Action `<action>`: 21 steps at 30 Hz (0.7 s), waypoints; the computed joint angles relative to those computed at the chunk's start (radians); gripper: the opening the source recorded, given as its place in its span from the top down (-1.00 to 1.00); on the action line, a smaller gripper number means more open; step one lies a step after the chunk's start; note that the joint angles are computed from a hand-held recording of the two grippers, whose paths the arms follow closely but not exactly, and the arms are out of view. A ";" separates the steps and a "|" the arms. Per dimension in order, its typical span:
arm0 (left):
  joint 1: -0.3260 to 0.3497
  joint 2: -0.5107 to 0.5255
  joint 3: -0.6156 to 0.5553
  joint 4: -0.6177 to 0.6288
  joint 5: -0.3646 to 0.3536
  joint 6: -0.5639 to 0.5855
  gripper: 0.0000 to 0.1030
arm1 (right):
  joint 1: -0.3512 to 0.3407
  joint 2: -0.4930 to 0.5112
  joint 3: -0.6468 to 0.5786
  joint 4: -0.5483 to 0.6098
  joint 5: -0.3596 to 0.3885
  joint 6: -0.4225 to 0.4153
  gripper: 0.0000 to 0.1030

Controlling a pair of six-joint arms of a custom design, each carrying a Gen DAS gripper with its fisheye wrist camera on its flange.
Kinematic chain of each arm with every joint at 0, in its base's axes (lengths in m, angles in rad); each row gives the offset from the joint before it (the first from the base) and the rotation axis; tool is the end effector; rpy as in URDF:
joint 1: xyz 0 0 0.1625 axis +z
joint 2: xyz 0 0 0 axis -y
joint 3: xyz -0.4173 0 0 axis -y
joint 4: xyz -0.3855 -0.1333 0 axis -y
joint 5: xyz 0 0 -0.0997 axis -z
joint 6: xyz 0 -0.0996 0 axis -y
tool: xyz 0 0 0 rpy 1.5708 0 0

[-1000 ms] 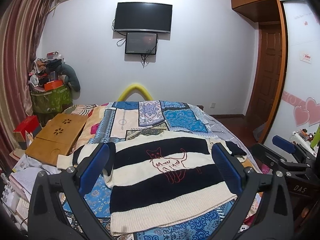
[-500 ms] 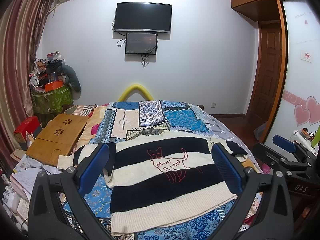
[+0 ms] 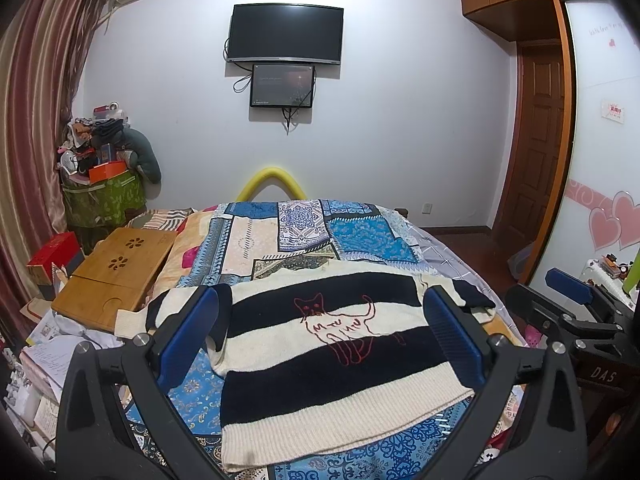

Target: Fold small clothes

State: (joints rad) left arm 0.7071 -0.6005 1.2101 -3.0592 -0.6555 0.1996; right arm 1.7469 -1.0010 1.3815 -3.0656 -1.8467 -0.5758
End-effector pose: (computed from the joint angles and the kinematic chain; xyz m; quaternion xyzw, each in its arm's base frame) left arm -0.4480 -0.6621 0.2156 0.2496 0.7951 -0.4911 0.2536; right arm 0.2294 -0.6834 0.4179 0.2410 -0.8087 0.4902 0.2184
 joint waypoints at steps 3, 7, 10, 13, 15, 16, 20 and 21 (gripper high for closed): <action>0.000 0.001 -0.001 -0.001 0.001 0.001 -1.00 | -0.002 0.003 0.010 -0.020 0.007 0.000 -1.00; 0.000 0.000 0.002 -0.004 -0.004 0.000 -1.00 | -0.001 0.009 0.011 -0.031 0.004 -0.001 -1.00; 0.002 -0.003 0.010 -0.009 -0.009 0.001 -1.00 | 0.002 0.014 0.005 -0.029 -0.003 -0.004 -1.00; 0.007 -0.006 0.015 -0.004 -0.015 -0.002 -1.00 | 0.004 0.030 -0.011 -0.040 -0.023 -0.002 -1.00; 0.012 0.000 -0.003 0.011 -0.007 -0.005 -1.00 | 0.002 0.046 -0.029 -0.047 -0.035 0.001 -1.00; 0.016 0.000 -0.007 0.021 -0.007 -0.010 -1.00 | 0.000 0.050 -0.036 -0.049 -0.038 0.001 -1.00; 0.044 -0.001 -0.047 0.129 -0.037 -0.076 -1.00 | -0.011 0.082 -0.096 0.006 -0.056 0.013 -1.00; 0.057 -0.004 -0.058 0.167 -0.054 -0.100 -1.00 | -0.015 0.092 -0.115 0.020 -0.059 0.013 -1.00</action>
